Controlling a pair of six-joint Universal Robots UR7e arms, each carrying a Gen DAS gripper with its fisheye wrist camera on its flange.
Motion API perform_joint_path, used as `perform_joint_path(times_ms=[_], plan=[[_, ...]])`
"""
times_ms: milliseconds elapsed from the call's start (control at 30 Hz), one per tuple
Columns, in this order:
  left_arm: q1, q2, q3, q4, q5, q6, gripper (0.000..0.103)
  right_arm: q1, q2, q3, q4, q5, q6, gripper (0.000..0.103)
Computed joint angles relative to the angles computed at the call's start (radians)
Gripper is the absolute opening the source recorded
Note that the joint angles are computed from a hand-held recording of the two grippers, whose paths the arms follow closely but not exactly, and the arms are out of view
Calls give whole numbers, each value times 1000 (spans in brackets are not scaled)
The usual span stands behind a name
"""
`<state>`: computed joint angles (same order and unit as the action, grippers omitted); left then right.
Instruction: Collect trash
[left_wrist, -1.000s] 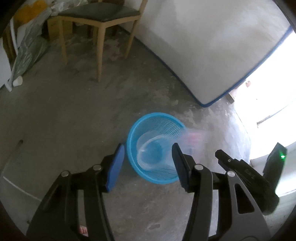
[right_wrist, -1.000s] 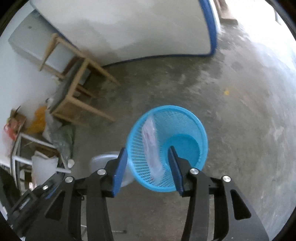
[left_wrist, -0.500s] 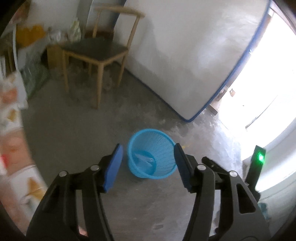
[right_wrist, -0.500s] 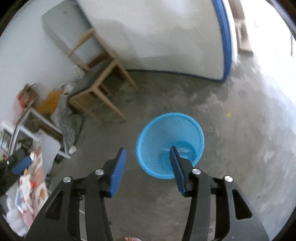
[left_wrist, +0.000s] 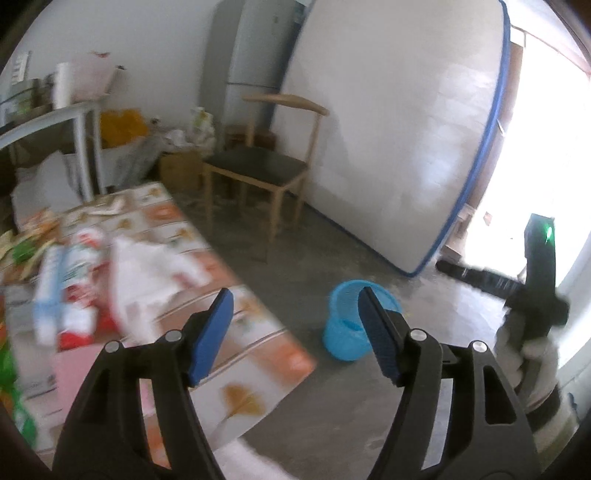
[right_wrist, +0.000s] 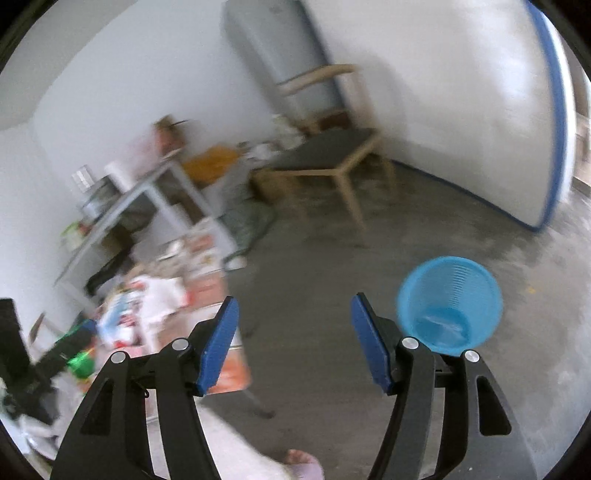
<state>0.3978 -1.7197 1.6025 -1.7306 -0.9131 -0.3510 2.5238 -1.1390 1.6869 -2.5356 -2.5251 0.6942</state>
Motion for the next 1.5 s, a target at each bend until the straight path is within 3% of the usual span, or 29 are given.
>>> perform_joint_path(times_ms=[100, 267, 400, 500, 667, 767, 1067, 1300, 1433, 1500], plan=[[-25, -109, 32, 79, 42, -44, 66, 4, 85, -88, -40, 109, -106, 62], [-67, -271, 90, 227, 72, -158, 66, -9, 247, -269, -42, 356, -268, 62], [-59, -341, 132, 291, 96, -263, 66, -36, 401, -451, 51, 543, -322, 59], [-16, -364, 149, 270, 80, -288, 58, -53, 514, -593, 167, 619, -350, 58], [75, -361, 169, 194, 48, -253, 54, -70, 680, -829, 348, 665, -383, 58], [146, -350, 183, 119, 16, -234, 54, -78, 726, -893, 402, 675, -372, 58], [273, -335, 239, -129, -76, -228, 56, -106, 757, -922, 416, 715, -331, 55], [268, -347, 276, -224, -75, -281, 53, -127, 751, -899, 410, 770, -300, 46], [277, -346, 276, -228, -71, -309, 40, -135, 737, -873, 395, 809, -284, 40], [276, -352, 278, -225, -68, -322, 39, -140, 725, -848, 384, 839, -267, 38]])
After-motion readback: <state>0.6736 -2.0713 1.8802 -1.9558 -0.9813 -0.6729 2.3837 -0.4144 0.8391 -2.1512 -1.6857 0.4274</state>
